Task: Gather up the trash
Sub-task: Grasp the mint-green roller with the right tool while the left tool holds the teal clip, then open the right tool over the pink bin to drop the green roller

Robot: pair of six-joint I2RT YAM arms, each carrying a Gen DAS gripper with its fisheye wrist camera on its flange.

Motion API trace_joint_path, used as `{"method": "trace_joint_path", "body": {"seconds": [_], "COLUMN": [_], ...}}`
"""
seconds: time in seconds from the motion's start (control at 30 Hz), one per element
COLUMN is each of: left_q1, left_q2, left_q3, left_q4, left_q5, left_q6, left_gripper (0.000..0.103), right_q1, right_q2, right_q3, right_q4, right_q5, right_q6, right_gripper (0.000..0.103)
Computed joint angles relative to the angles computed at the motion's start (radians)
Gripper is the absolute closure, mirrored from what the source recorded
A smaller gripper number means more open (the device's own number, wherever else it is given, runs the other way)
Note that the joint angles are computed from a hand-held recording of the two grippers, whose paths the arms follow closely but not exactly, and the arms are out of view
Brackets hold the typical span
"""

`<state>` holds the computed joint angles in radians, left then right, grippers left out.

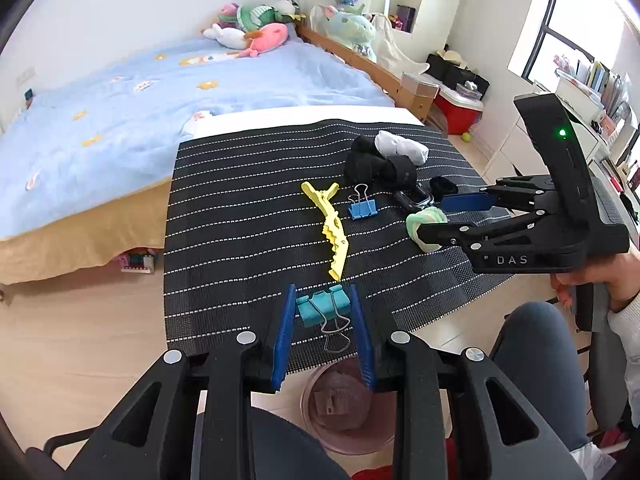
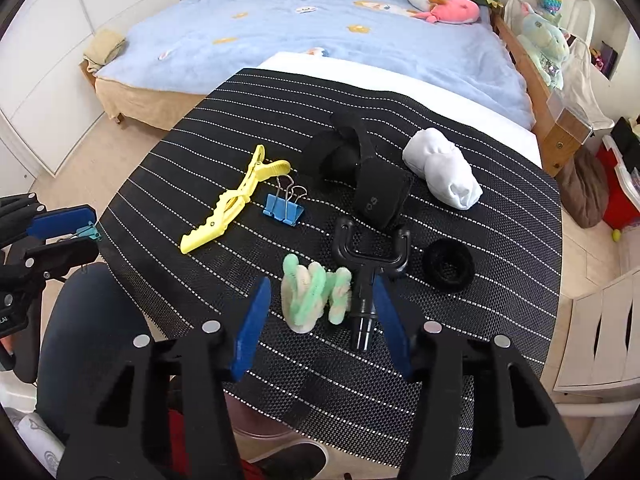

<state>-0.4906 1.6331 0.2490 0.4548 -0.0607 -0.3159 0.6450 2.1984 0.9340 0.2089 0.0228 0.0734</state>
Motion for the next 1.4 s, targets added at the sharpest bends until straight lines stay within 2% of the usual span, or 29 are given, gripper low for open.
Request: {"method": "trace_joint_path", "body": {"seconds": [0.2, 0.33, 0.53, 0.9, 1.17, 1.4], "left_q1": [-0.002, -0.005, -0.015, -0.081, -0.160, -0.242], "left_q2": [0.017, 0.019, 0.006, -0.109, -0.248, -0.367], "left_q3": [0.000, -0.001, -0.003, -0.028, -0.056, -0.084], "left_q4": [0.016, 0.021, 0.016, -0.049, -0.146, -0.230], "left_q5": [0.009, 0.011, 0.013, -0.010, -0.054, -0.097], "left_q6": [-0.001, 0.000, 0.000, -0.013, -0.038, -0.080], "left_gripper": [0.075, 0.075, 0.075, 0.075, 0.075, 0.075], "right_q1": [0.001, 0.000, 0.005, 0.076, 0.162, 0.246], "right_q2": [0.009, -0.001, -0.083, -0.390, -0.588, -0.647], "right_q3": [0.000, -0.016, -0.096, -0.370, -0.540, -0.612], "right_q4": [0.006, 0.022, 0.070, 0.145, 0.164, 0.172], "right_q5": [0.003, 0.003, -0.015, -0.010, 0.034, 0.061], "right_q6": [-0.006, -0.002, 0.016, 0.077, 0.146, 0.207], "right_gripper": [0.075, 0.084, 0.084, 0.084, 0.084, 0.084]}}
